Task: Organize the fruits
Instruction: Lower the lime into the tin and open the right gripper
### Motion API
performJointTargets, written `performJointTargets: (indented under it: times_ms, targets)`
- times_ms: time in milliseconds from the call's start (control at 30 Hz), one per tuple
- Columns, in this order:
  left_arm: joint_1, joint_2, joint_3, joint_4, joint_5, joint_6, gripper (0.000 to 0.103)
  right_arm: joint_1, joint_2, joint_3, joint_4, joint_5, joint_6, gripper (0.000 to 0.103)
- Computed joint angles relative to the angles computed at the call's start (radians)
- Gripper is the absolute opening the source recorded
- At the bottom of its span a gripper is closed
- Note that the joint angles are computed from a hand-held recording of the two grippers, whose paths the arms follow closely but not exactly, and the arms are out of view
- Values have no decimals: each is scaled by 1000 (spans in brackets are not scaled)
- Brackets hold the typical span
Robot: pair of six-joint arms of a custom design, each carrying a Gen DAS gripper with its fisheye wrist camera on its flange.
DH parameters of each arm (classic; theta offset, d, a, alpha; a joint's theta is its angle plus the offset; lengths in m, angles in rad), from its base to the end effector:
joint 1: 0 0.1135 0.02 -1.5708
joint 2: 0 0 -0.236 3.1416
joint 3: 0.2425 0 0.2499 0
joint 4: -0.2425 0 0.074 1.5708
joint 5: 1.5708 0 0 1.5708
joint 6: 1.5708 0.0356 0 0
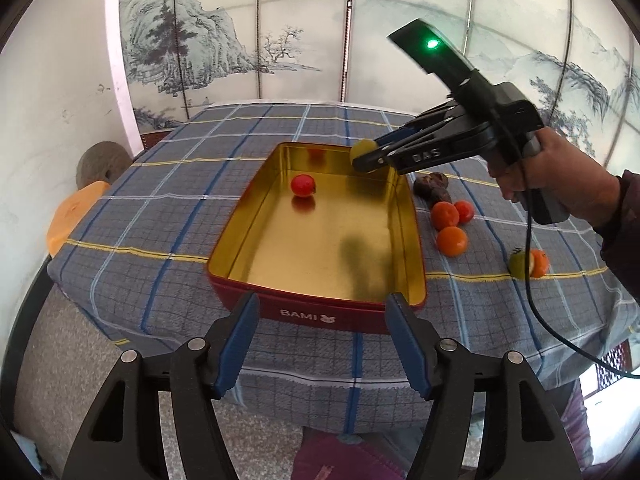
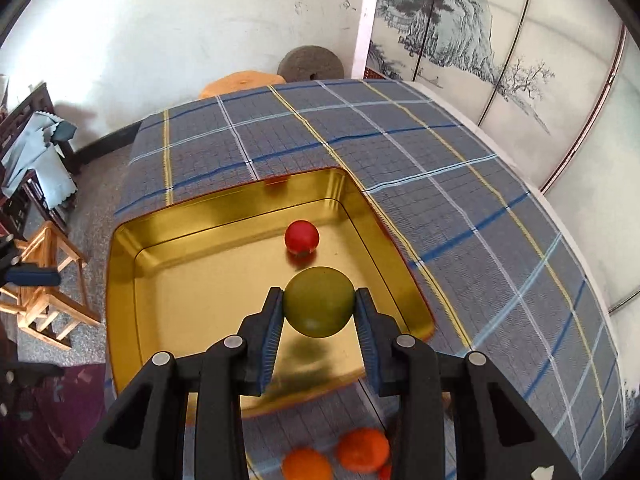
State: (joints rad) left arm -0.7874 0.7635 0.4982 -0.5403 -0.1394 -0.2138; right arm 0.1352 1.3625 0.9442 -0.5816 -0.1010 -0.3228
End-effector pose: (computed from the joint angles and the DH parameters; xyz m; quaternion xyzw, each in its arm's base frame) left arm 0.1270 -0.1205 0.1922 0.2369 0.8950 -0.1221 0.3577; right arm 0.2734 0.0408 0.2086 -0.2314 0.9301 0.0219 0.2845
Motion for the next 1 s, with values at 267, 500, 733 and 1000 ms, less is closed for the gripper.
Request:
performJointTargets:
  times_ms: [267,500,733,1000]
  targets:
    - [21,-5,-5,-5,-21,20,72,20,151,71,32,33,45,33]
    - [63,2,-14,1,-10,45,74,40,221,104,46,61,75,33]
    - [107,4,-26,10,15,61,74,35,274,145,50,70,110,34]
    - [137,10,-32,9,30,70,77,20,242,139,98,51,179,49]
